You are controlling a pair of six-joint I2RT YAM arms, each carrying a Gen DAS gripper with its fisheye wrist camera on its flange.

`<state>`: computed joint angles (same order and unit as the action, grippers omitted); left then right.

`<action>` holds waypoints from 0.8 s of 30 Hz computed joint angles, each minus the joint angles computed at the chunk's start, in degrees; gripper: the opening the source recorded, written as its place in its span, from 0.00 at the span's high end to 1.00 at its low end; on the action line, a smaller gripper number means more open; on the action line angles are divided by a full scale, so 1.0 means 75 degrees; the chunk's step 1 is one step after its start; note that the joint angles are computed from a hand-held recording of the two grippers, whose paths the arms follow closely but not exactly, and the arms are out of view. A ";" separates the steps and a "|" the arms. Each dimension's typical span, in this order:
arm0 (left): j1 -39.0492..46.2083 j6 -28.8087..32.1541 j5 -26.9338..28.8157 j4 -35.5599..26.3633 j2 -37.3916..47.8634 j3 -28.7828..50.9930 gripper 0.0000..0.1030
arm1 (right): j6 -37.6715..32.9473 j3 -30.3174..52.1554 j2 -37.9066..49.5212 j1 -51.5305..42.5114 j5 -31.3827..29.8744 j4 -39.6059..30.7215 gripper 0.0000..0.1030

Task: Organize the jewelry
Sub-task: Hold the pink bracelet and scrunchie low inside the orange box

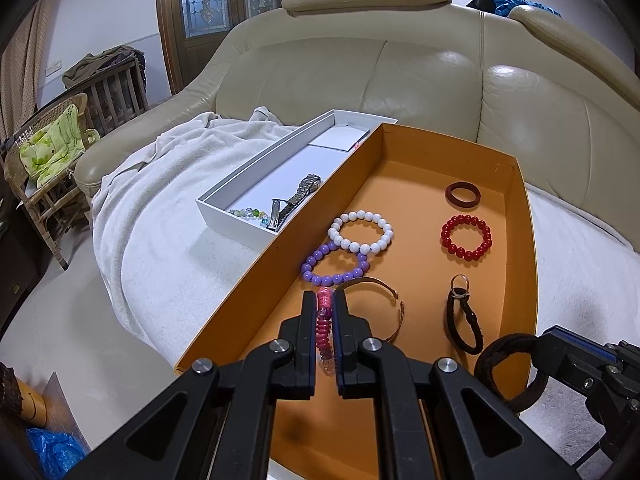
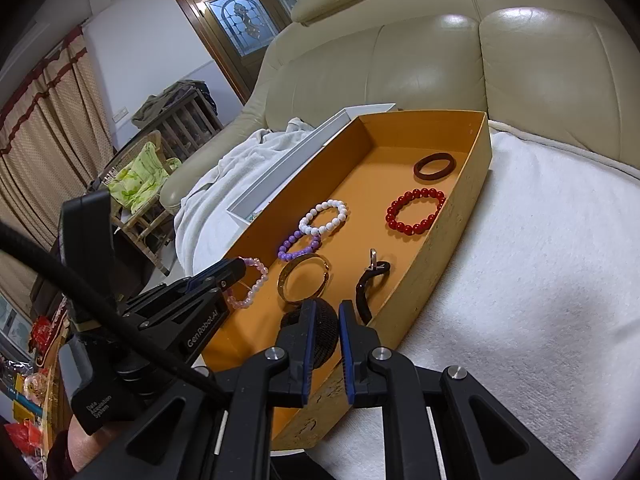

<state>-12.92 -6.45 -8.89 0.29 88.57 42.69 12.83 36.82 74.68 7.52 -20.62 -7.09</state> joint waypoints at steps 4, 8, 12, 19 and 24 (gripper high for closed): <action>0.0007 0.0005 0.0006 -0.0014 0.0002 0.0001 0.93 | 0.0020 0.0016 0.0029 0.0051 0.0048 -0.0004 0.87; 0.0008 -0.0007 0.0008 -0.0038 0.0014 0.0009 0.93 | 0.0038 0.0035 0.0106 0.0071 0.0058 0.0033 0.88; 0.0020 0.0011 0.0011 -0.0033 0.0007 -0.0008 0.93 | 0.0056 0.0055 0.0165 0.0113 0.0077 0.0062 0.87; 0.0046 0.0034 0.0036 -0.0066 0.0008 0.0010 0.93 | 0.0087 0.0075 0.0246 0.0217 0.0135 0.0119 0.87; 0.0071 0.0076 0.0088 -0.0066 0.0018 -0.0005 0.93 | 0.0090 0.0090 0.0282 0.0233 0.0148 0.0124 0.87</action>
